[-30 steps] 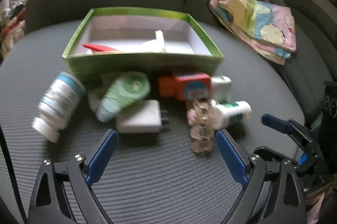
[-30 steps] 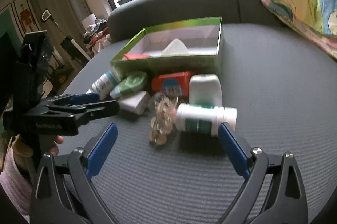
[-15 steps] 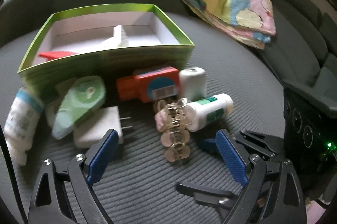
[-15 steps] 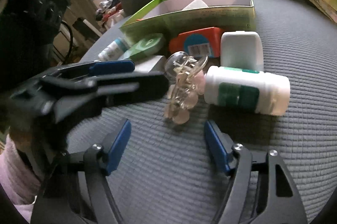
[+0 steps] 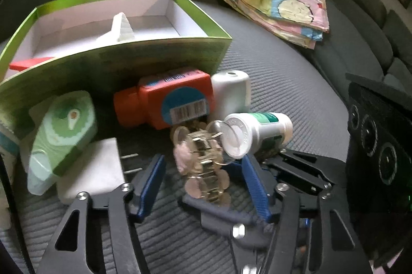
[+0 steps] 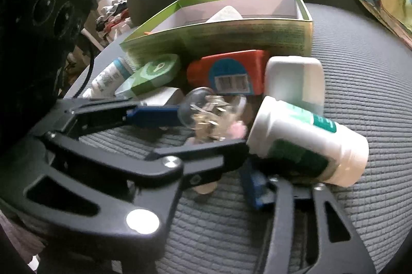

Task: Organize rigid objects
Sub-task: 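Close the left gripper on the hair clip and lift it, then carry the hair clip into the green box and open the left gripper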

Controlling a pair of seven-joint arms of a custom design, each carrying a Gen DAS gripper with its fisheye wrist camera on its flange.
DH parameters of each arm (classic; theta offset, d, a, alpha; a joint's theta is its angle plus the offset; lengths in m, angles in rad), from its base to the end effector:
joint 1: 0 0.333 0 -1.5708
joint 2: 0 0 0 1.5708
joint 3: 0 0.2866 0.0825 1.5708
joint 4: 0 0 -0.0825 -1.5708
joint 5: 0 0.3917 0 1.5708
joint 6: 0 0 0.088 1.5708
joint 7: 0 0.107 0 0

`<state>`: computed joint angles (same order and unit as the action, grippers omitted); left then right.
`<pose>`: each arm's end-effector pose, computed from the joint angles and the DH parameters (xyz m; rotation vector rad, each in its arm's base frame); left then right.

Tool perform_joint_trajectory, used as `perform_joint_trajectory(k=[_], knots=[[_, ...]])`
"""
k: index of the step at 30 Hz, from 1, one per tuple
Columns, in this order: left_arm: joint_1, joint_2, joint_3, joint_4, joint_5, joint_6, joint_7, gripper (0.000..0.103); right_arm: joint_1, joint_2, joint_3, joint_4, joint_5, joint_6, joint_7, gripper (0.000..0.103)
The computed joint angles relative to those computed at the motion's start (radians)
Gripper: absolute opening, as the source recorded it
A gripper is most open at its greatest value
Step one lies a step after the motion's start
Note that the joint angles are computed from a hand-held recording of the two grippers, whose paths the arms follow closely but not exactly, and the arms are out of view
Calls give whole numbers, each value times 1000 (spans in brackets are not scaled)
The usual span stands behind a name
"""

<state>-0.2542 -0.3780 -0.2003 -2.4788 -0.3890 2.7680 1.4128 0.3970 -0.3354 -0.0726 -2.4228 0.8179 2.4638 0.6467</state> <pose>0.4416 -0.2012 0.4681 -2.0094 1.9971 -0.9874 0.4611 0.1533 0.4410 -2.1833 1.0300 -0.0044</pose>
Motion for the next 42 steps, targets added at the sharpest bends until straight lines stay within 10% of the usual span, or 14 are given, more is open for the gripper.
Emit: perform_joint_trajectory(k=[7, 24, 42], knots=[[-2, -21, -6, -22, -11, 22, -23, 42, -11, -4, -12, 1, 43, -21, -27, 40], [54, -224, -91, -124, 125, 14, -261, 42, 14, -156, -66, -75, 117, -101, -138, 40], [156, -471, -152, -105, 349, -188, -488, 41, 109, -268, -72, -42, 160, -121, -220, 40]])
